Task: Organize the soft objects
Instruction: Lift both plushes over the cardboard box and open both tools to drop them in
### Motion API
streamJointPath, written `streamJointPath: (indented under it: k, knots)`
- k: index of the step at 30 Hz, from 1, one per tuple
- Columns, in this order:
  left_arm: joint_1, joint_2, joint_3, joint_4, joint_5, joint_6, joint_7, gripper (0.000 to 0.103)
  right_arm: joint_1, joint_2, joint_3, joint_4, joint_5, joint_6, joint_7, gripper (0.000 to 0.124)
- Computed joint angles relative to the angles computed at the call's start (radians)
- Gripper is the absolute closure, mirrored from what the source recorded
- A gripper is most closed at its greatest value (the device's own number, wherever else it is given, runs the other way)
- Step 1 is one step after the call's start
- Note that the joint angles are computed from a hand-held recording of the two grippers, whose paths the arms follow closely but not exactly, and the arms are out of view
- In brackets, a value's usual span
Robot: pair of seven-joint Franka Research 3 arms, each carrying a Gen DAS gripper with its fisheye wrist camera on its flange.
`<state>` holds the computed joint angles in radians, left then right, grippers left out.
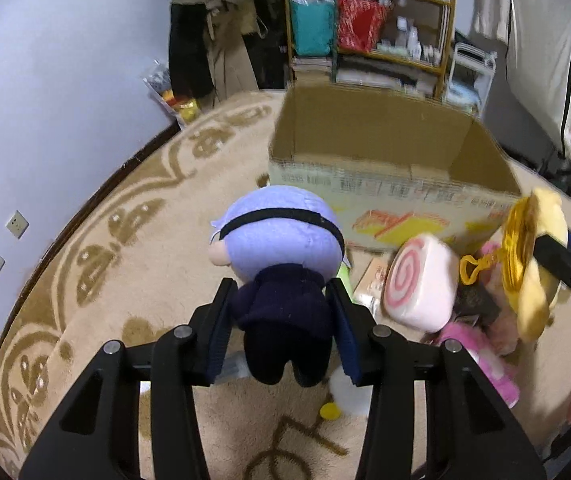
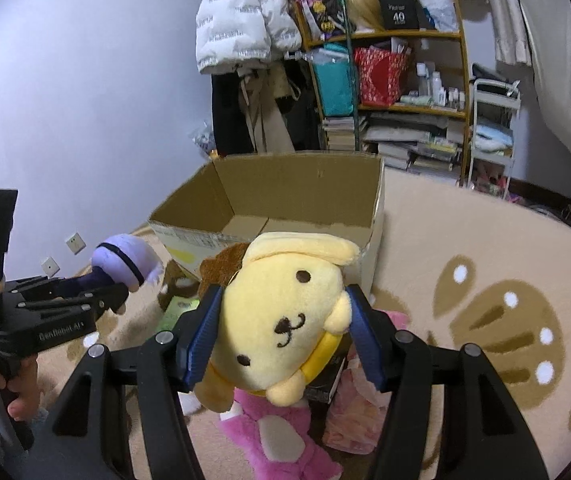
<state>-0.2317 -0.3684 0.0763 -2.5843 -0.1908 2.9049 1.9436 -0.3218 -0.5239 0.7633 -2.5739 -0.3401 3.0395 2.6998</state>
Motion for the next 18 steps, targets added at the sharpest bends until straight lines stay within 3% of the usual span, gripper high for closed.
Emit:
streamJointPath:
  k: [4,9,18]
  knots:
    - [-0.018,-0.030,0.012,-0.015,0.010,0.100,0.005,0.059,-0.013,-0.059,0.009,0.000,-0.004,-0.002,0.003,0.059]
    - [-0.113,-0.038,0.096,0.009,0.000,0.159,0.040,0.059,-0.058,-0.094,0.037,0.032,-0.010,-0.006,-0.017,0.059]
    - [-0.153,0.006,0.112,0.074,0.051,0.224,-0.005,0.059,-0.257,-0.087,0.171,0.144,-0.042,-0.007,-0.041,0.059]
